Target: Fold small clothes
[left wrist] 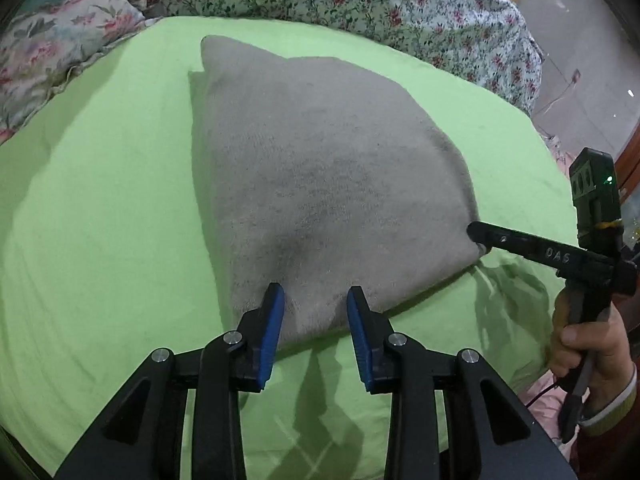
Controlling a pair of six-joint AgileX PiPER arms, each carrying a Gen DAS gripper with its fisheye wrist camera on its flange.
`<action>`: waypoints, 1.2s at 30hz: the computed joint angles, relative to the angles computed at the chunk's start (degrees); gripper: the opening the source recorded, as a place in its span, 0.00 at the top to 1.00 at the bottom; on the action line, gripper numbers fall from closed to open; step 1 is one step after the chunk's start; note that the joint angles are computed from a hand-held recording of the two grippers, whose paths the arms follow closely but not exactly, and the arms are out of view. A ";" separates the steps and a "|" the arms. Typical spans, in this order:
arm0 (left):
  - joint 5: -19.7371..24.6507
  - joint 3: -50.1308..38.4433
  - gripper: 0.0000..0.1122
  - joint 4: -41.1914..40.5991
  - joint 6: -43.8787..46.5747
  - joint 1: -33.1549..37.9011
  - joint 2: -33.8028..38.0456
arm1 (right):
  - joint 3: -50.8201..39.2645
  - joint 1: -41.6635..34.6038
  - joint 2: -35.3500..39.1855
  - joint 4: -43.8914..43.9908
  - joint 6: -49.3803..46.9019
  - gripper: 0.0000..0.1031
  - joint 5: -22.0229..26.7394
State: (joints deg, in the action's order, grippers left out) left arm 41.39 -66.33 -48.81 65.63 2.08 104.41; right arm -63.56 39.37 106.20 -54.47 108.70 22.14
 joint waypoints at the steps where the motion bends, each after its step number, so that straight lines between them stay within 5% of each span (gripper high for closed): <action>1: -0.54 0.43 0.70 -0.25 0.28 -0.17 -0.35 | 0.55 0.36 -0.06 -3.03 3.44 0.90 0.07; 15: 0.29 -1.07 0.54 5.10 -9.54 -1.56 -1.76 | -0.72 3.17 -0.91 4.75 -3.94 0.89 5.09; 18: -2.28 1.47 0.34 8.39 -12.22 -1.54 -4.42 | 0.67 5.14 -2.32 4.91 -2.57 0.74 6.30; 19: -3.67 2.73 0.34 9.27 -12.71 -1.41 -5.48 | 0.96 6.03 -2.66 4.67 -1.66 0.62 7.35; 28: -9.90 11.78 0.27 11.18 -8.86 2.56 -12.18 | 3.78 15.74 -5.53 1.01 7.77 0.29 14.94; 36: -11.60 12.95 0.27 17.05 -12.77 3.90 -12.56 | 2.86 18.48 -5.32 6.27 2.75 0.16 17.90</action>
State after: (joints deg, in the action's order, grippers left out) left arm 29.79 -53.38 -31.76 52.85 5.98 91.85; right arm -60.70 57.85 100.89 -48.20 111.45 40.04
